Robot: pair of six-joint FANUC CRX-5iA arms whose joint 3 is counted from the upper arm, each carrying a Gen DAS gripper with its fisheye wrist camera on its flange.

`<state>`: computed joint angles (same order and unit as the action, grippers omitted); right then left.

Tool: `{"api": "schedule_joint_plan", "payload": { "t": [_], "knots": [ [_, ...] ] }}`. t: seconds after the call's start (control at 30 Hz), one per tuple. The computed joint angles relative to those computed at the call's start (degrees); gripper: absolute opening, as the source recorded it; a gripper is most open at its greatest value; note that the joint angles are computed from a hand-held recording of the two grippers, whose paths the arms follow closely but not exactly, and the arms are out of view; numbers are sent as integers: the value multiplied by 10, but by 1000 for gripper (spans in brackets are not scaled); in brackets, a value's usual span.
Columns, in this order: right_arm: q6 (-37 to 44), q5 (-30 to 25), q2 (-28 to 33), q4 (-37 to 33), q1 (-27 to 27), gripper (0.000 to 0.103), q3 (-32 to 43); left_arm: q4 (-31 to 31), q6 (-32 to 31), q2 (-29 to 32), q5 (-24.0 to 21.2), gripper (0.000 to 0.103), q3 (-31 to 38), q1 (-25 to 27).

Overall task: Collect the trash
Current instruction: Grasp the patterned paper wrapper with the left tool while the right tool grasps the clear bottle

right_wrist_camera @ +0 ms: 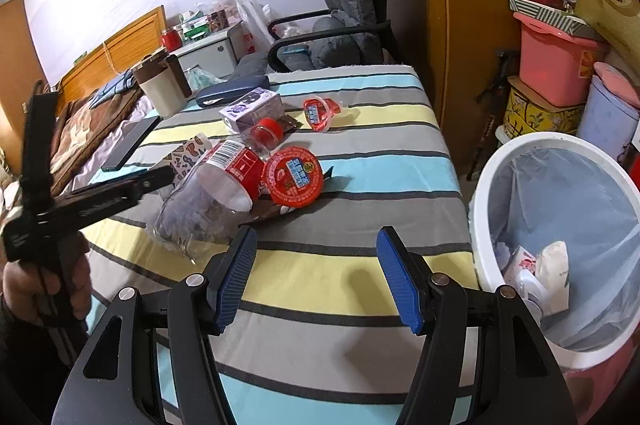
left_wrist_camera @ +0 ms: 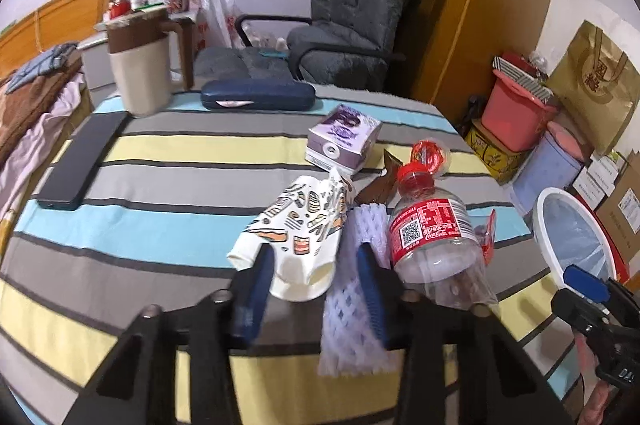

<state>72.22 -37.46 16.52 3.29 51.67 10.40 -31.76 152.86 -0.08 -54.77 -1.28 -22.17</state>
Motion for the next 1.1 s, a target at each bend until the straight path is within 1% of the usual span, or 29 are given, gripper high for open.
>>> {"api": "schedule_joint_plan", "payload": {
  "t": [0.03,0.07,0.1,0.17,0.23,0.33,0.5,0.63,0.77,0.83,0.93,1.03,1.1],
  "knots": [
    [3,0,1,-3,0,64,2,18,-13,2,11,29,-4,10],
    [6,-1,2,-6,0,64,5,34,-22,3,20,18,-10,17],
    [10,-1,4,-11,0,64,9,43,-27,4,23,15,-14,21],
    [16,-1,8,-15,1,64,16,28,-13,1,18,12,-14,11],
    [24,-3,11,-23,2,64,24,20,-2,-5,14,12,-17,4],
    [49,-8,14,-50,2,64,36,-4,26,-16,-4,10,-20,-15],
    [74,-15,20,-71,11,64,53,-22,62,-39,-23,10,-35,-35],
    [63,-26,35,-89,11,64,78,-33,79,-54,-34,9,-44,-47],
    [45,-44,56,-106,11,64,113,-38,85,-67,-35,9,-53,-52],
    [36,-62,72,-109,13,64,137,-40,88,-71,-35,9,-56,-54],
    [13,-83,86,-99,17,64,155,-41,95,-80,-31,9,-66,-53],
    [9,-107,99,-120,14,64,177,-41,100,-86,-27,10,-73,-51],
    [-4,-120,107,-117,17,64,187,-42,103,-90,-24,10,-78,-50]
  ]
}}
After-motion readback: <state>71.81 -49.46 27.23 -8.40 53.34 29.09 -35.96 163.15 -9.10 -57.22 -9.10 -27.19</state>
